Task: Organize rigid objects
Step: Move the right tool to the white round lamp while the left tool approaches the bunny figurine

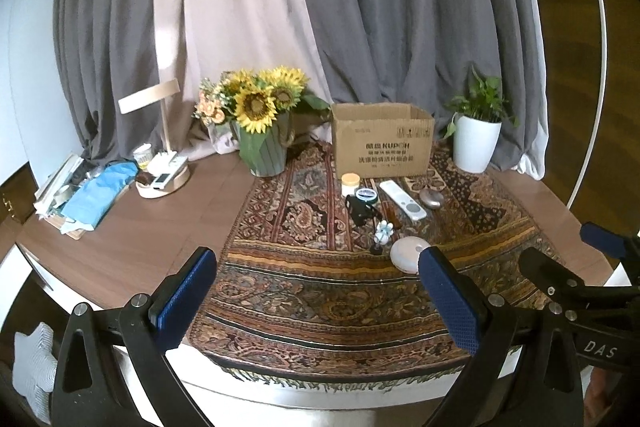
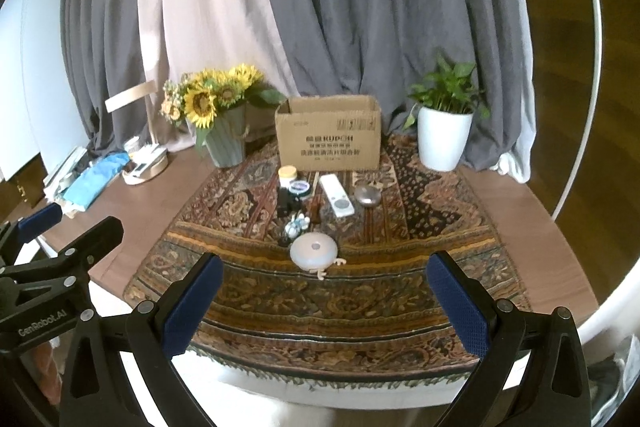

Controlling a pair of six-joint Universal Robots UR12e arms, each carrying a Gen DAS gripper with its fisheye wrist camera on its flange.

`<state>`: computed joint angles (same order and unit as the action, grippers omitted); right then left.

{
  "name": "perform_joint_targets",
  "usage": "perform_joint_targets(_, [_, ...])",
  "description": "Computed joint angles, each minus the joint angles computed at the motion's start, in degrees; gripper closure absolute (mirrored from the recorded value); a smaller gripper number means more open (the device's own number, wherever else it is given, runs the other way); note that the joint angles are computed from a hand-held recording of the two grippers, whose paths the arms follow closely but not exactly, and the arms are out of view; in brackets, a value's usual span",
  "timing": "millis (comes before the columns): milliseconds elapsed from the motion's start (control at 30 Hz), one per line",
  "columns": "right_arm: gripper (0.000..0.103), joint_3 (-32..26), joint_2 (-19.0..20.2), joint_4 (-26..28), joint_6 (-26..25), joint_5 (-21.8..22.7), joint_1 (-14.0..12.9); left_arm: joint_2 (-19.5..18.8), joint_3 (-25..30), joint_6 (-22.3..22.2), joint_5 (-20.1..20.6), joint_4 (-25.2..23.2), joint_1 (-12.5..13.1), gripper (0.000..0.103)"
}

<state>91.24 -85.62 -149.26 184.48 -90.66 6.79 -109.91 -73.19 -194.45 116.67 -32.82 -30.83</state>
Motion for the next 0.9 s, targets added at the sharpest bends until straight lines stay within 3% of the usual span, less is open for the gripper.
perform_joint_targets(300, [0.000,-2.69,3.81,2.25,1.88,0.47,0.25,-3.18,3.42,4.29,-4.25,-0.99,2.70,0.001])
perform_joint_targets(533, [0.000,-6.99,8.35,4.70,6.26,-2.66,1.49,-6.89,7.45,11.61,-13.90,-1.37,6.42,0.005])
perform_joint_targets(667, [0.000,-8.96,10.71,5.84,8.42,-6.84,2.93,-9.00,9.34,15.92,-20.34,-1.66,8.28,0.009])
perform_joint_targets(900, [0.001,-9.75,13.11,7.06,12.61,-10.34,4.10,-11.58,10.88,22.51,-29.94,-1.62,10.08,0.013])
